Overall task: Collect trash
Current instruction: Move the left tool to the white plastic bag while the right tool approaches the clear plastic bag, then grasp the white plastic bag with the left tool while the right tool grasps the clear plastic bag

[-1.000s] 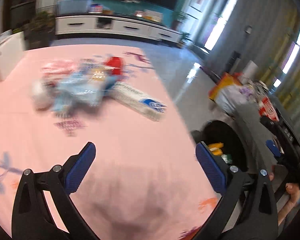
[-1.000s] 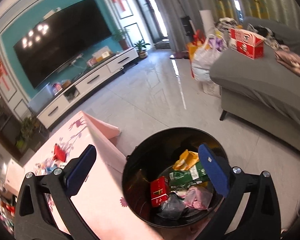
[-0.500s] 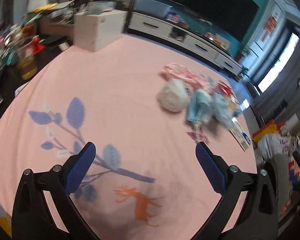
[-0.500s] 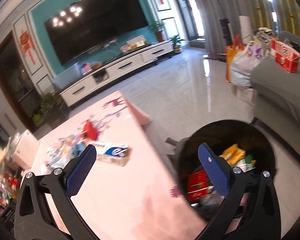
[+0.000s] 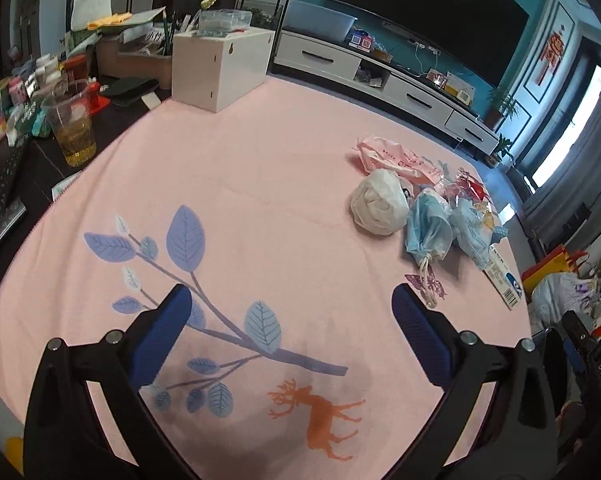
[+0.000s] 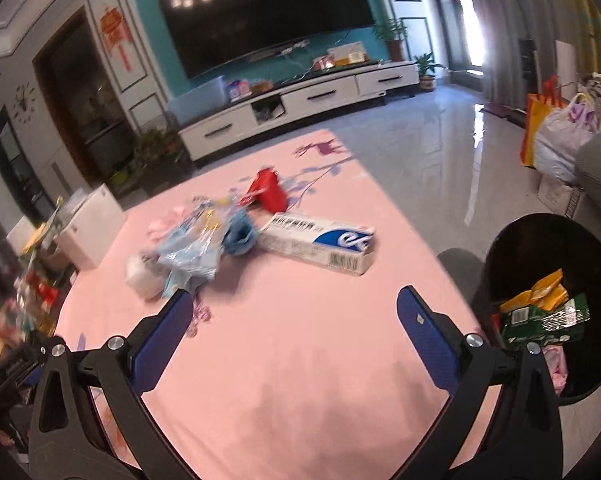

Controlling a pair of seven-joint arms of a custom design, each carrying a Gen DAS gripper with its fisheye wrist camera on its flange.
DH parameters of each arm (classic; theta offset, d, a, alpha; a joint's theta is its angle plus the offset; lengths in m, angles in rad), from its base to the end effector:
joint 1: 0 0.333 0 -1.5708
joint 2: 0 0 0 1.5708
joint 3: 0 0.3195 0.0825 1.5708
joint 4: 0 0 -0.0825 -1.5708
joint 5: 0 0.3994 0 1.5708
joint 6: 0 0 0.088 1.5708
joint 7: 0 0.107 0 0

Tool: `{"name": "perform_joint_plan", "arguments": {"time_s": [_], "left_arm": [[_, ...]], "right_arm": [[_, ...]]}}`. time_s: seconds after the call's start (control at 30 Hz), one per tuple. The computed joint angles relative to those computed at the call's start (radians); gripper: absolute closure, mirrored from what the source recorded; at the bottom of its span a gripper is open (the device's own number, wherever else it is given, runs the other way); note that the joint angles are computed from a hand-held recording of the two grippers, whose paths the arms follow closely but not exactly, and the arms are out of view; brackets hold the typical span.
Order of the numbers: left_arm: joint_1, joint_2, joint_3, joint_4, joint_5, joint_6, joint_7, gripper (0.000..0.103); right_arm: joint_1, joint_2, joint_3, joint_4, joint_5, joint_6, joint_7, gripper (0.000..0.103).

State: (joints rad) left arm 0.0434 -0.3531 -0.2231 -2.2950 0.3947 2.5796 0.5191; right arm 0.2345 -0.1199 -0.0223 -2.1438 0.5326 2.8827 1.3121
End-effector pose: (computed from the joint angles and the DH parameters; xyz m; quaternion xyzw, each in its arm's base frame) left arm 0.4939 -0.1069 0.5533 -0.8261 0.4401 -0.2613 0.2358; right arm 0.5673 0.0918 0.5488 -0.6412 0.6320 -0.1741 0.3989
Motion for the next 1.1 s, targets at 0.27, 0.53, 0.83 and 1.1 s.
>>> {"name": "perform_joint_plan", "arguments": {"time_s": [0.27, 0.53, 0.83, 1.1], "left_arm": [[0.014, -0.014, -0.003, 0.004, 0.062, -0.034, -0.022, 0.003], [0.010, -0.017, 0.029, -0.017, -0.019, -0.001, 0.013, 0.003], [0.007, 0.000, 0.055, -0.027, -0.119, 0.042, 0.058, 0.003], [0.012, 0.029, 0.045, -0.005, -0.124, 0.076, 0.087, 0.003]], "right_arm": [[-0.003, 0.046, 0.038, 0.125, -0.165, -0.064, 0.090, 0.005], [0.021, 0.323, 0.066, 0.557, -0.333, -0.322, 0.264, 0.024], [0.091, 0.641, 0.035, 0.965, -0.575, -0.601, 0.443, 0.027], [0.040, 0.666, 0.066, 0.976, -0.512, -0.639, 0.401, 0.064]]}}
